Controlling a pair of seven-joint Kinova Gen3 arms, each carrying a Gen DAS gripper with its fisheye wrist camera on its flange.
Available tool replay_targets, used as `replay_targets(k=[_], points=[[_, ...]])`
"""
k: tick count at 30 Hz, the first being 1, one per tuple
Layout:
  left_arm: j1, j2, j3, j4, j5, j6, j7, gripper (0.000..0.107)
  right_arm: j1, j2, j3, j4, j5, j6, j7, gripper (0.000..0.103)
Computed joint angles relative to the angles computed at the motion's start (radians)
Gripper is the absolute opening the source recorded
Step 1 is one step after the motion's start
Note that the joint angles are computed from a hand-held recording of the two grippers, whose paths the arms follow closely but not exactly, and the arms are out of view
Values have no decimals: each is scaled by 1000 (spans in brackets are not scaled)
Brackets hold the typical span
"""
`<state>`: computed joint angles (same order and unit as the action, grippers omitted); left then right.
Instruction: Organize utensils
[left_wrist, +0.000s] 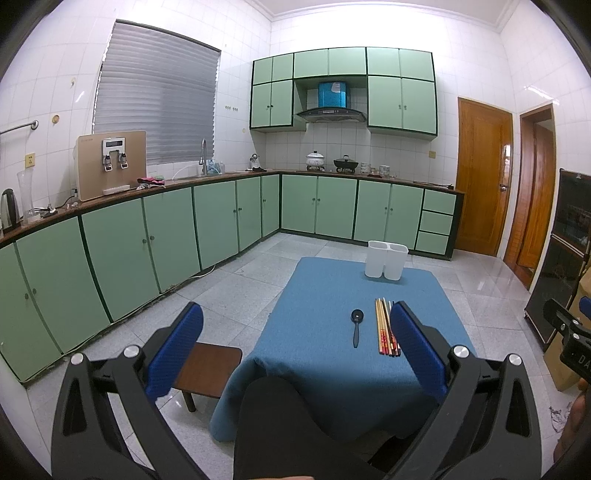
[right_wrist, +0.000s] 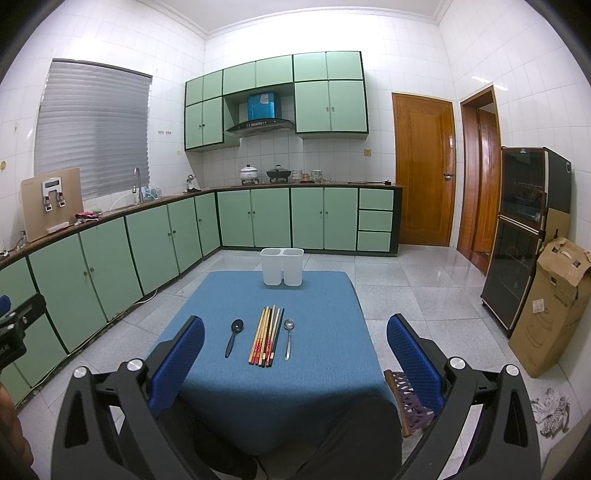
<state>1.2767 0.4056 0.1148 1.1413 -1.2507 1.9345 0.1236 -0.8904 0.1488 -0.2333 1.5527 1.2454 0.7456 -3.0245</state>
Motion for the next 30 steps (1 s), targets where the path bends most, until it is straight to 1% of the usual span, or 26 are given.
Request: replay_targets(k=[4, 5, 6, 8, 10, 17, 19, 21, 30], points=[[-3, 2, -2, -1, 1, -1, -2, 98, -5, -2, 8, 3, -1, -5, -3, 97], [0, 3, -10, -4, 5, -1, -4, 98, 2, -6, -3, -5, -13, 3, 15, 97], [-7, 9, -2, -25, -6, 0, -21, 98, 2, -6, -3, -7, -15, 4, 19, 97], [-4, 11, -10, -28, -5, 0, -23, 98, 4, -5, -3, -8, -16, 1, 21, 97], [-3, 8, -12, -25, -2, -3, -21, 98, 4, 1, -1, -27, -28, 4, 39, 97], [-1, 6, -14, -23, -2, -2, -21, 98, -1, -2, 4, -17, -22, 0, 30, 97], [-1, 7, -14, -19, -1, -3, -14, 98, 1, 0, 3, -31, -33, 3, 47, 97], [2, 6, -11, -3, 4, -2, 5, 98, -6, 0, 1, -31, -30, 12, 41, 97], [2, 8, -7, -6, 3, 1, 6, 98, -10, 1, 2, -28, -25, 13, 35, 97]])
